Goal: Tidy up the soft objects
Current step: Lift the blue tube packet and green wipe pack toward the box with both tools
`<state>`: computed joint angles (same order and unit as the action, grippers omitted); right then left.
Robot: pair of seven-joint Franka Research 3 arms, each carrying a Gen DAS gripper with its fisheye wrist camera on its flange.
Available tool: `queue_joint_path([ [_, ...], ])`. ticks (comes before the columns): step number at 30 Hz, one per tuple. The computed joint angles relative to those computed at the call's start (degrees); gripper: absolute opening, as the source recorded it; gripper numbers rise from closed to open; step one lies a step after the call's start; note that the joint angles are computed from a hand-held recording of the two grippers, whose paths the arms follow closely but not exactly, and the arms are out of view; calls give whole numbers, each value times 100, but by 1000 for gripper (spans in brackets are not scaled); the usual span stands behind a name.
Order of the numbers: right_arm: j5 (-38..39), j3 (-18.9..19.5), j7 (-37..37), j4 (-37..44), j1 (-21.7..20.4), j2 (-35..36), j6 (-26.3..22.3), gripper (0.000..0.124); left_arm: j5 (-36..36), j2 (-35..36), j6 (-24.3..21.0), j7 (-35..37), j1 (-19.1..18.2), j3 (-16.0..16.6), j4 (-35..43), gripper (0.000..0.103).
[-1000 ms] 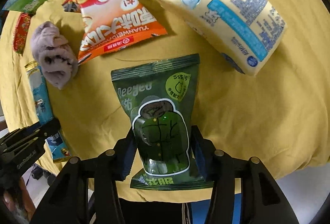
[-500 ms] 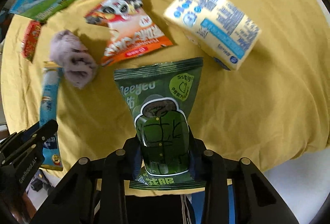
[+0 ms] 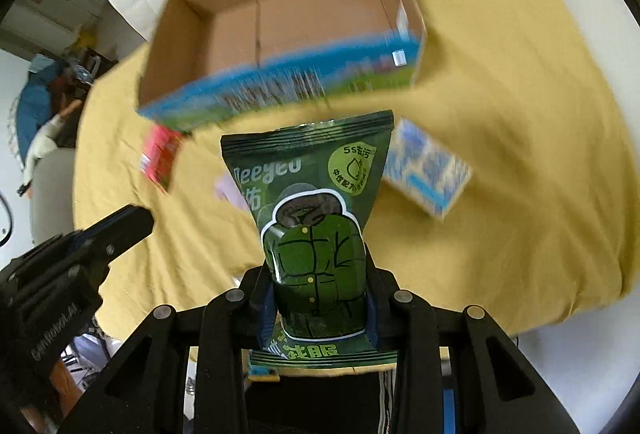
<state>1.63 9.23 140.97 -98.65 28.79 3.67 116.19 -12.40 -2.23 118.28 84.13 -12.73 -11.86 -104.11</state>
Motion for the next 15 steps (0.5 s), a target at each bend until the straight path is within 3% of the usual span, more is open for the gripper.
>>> queue_joint_path([
  [3, -211, -91, -198, 429, -74, 175, -216, 36, 318, 446, 33, -162, 35, -8, 449, 7],
  [5, -347, -132, -266, 531, -96, 254, -338, 36, 380, 628, -182, -317, 76, -13, 607, 8],
  [9, -44, -146, -395, 264, -128, 351, -293, 36, 63, 574, -422, -308, 224, 5, -60, 19],
  [15, 464, -28, -390, -898, -60, 116, 141, 36, -280, 183, -925, -323, 230, 4, -1432, 19],
])
